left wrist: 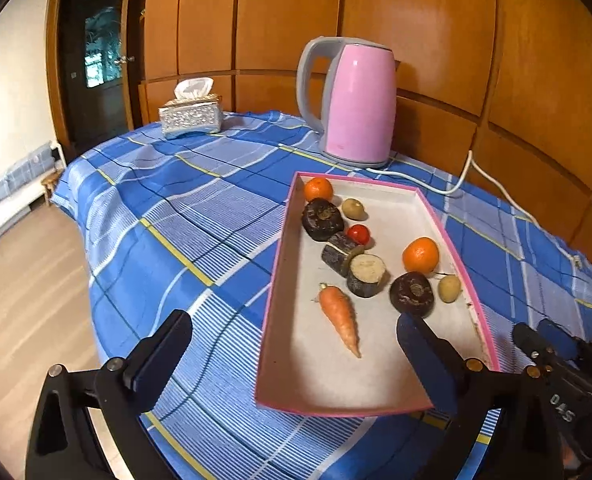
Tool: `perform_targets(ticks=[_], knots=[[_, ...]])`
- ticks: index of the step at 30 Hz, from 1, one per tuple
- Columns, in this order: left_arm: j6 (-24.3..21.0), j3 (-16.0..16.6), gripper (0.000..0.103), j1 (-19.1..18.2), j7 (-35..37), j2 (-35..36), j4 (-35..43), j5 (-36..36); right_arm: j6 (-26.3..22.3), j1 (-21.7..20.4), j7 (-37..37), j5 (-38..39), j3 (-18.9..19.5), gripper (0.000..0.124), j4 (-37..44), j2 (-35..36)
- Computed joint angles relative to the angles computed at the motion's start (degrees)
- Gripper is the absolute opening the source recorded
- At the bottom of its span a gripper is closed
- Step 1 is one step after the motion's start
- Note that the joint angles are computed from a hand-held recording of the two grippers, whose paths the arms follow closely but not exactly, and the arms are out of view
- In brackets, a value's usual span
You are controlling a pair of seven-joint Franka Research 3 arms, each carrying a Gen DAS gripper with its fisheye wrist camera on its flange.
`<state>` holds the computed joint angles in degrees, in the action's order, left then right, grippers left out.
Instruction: Organize fruits
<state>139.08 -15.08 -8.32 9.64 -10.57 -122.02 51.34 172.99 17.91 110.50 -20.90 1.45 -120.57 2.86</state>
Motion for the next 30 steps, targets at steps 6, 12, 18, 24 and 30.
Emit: perform_targets(ticks=[6,12,18,24,30], knots=[[-2.38,-0.44,0.103,-0.30,-0.48,0.34,0.67,1.44,0.28,0.23,-0.89,0.26,0.23,0.041,-0.07,0.01],[-2.66,-0.08,0.103,-0.49,-0.71,0.48,0.75,0.94,0.32,0.49,-0.84,-0.17,0.17,0.041,-0.08,-0.07],[-2.73,-0.02,0.103,-0.54,-0.79,0.45,0.72,0.80,0.01,0.58,-0.90,-0.17,0.26,0.041,0.12,0.02],[-2.70,0.05,0.103,-0.53,-0.40,0.43,0.63,0.16,0.06,0.65,-0.76,-0.40,0.23,0.041,0.10,0.02],[-3.04,0.02,0.103,-0.49,-0.68,0.36,0.64,0.36,0.09,0.62,-0.63,-0.44,0.26,0.041,-0.02,-0.05]])
